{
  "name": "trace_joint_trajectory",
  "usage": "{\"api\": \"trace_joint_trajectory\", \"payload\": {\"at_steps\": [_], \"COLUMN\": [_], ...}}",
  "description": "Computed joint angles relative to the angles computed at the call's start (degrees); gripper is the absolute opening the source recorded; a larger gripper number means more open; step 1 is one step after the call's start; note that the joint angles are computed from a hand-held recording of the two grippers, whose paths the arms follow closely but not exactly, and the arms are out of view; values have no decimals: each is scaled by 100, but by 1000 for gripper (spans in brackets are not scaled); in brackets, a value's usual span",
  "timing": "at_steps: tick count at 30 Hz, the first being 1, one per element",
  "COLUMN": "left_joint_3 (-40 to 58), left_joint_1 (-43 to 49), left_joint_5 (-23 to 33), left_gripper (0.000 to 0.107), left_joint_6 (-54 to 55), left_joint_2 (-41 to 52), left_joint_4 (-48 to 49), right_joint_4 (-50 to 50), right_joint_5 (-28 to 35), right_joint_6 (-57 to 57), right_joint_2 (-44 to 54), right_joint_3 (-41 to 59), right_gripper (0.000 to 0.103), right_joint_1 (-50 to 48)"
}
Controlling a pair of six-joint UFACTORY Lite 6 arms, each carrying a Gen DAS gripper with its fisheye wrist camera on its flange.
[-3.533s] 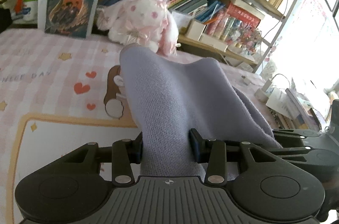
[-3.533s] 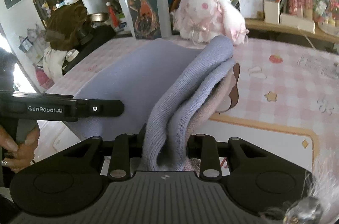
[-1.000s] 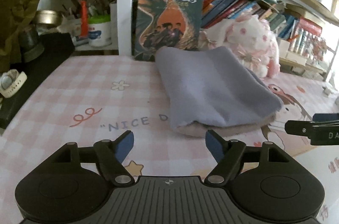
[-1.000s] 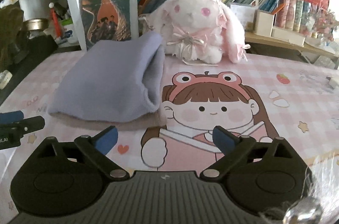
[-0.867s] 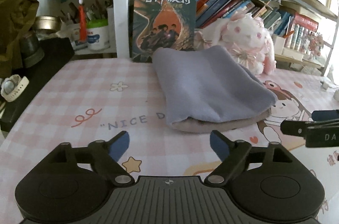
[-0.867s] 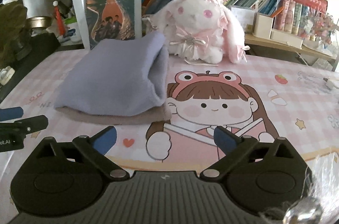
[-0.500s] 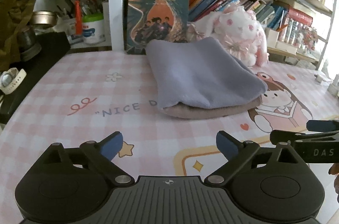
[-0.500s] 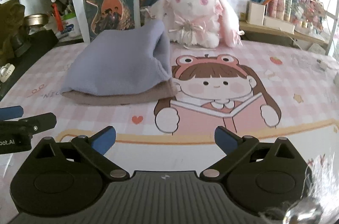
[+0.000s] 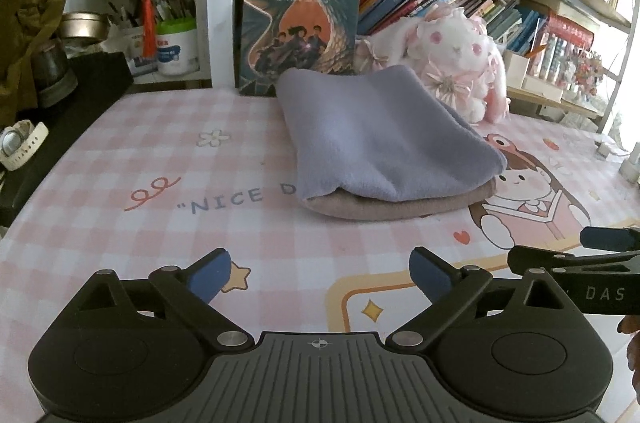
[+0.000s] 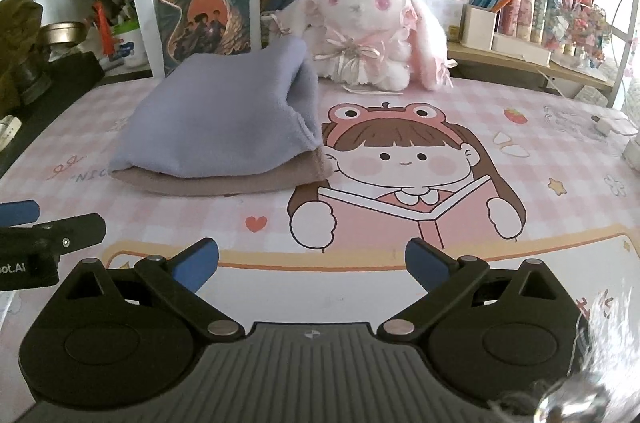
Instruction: Fold clothes
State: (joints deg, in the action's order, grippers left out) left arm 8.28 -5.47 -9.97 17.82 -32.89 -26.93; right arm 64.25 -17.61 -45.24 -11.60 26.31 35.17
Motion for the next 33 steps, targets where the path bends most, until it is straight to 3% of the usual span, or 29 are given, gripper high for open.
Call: {"api": "trace_joint_trajectory", "payload": {"at_steps": [13, 21, 33], "left_joint_3": [-20, 44, 44], "left_joint_1": [89, 279, 336], "left_joint_5": [113, 217, 296], "left_gripper": [98, 98, 98], "left_joint_6": [-413, -1704, -2459], "left_joint_2": [-73, -4, -42], "left_joint_4": [530, 1854, 2660], "right_joint_4": [103, 111, 162], "right_joint_5": [-40, -32, 3], "right_joint_6": [-39, -44, -68], "right_joint_2": [53, 61, 68], "right_joint_3": [8, 3, -1], "right_gripper": [101, 101, 101], "right_joint_1": [80, 100, 124]}}
